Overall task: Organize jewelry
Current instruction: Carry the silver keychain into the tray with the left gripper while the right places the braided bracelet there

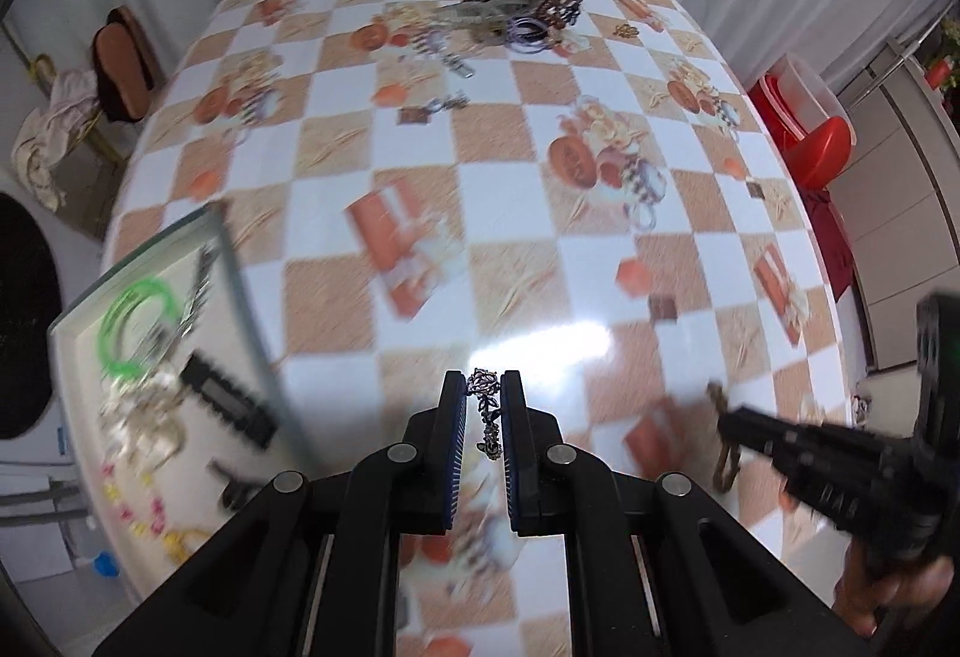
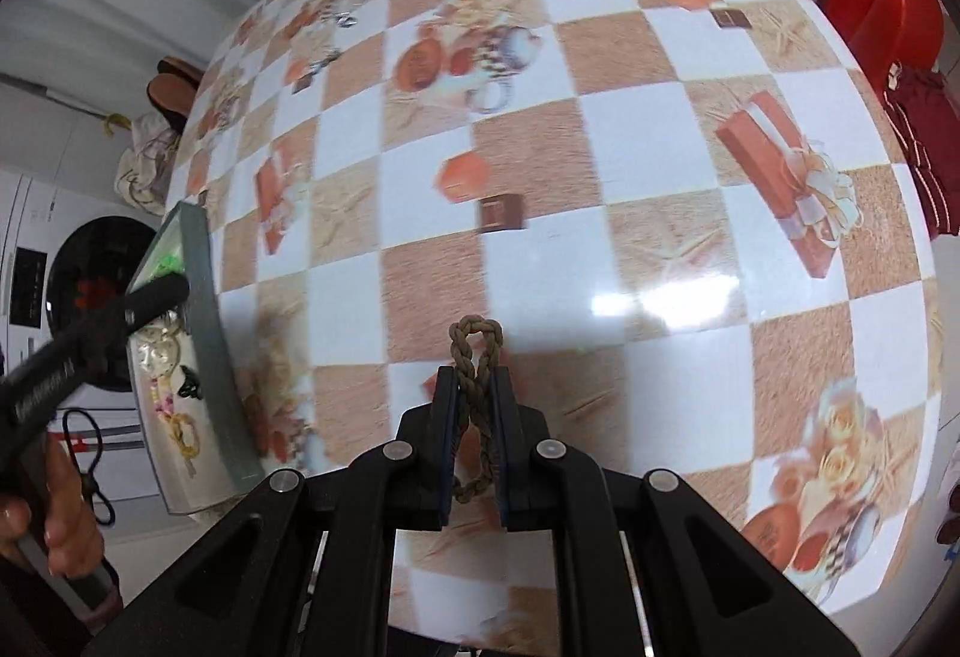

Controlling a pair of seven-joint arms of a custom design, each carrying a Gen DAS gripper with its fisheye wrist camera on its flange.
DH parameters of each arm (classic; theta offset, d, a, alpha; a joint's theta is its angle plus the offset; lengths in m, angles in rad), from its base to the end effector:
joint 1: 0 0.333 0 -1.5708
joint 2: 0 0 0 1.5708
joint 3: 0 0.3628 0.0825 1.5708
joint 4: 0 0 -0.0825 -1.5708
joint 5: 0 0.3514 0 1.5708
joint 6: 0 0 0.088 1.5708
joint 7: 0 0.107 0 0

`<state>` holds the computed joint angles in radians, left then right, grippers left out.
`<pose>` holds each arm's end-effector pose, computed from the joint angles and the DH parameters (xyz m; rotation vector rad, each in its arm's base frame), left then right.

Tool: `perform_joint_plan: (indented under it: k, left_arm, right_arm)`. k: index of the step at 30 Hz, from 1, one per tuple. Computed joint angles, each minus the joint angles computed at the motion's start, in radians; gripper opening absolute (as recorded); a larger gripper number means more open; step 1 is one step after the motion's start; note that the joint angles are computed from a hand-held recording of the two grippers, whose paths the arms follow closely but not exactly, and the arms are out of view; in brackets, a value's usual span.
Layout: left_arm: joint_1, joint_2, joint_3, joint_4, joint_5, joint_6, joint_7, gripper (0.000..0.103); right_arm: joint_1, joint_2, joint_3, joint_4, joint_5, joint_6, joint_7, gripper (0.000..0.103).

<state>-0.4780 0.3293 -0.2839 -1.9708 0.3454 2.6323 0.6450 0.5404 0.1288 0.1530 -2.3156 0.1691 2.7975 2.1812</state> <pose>0.4602 -0.4282 0.4116 -2.0253 2.1899 -0.5397 0.4187 0.3352 0.3960 -1.8934 2.0325 0.0785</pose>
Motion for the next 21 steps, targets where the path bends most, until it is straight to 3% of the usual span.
perform_joint_plan:
  k: [9,21]
  left_arm:
    - [0.042,-0.192,-0.015,-0.234,-0.052,0.01,-0.026,0.016]
    - [0.074,-0.319,-0.022,-0.412,-0.127,0.044,-0.02,0.016]
  right_arm:
    - [0.067,0.02,0.016,0.113,-0.103,-0.084,0.103,0.011]
    - [0.138,0.096,0.023,0.276,-0.147,-0.175,0.104,0.011]
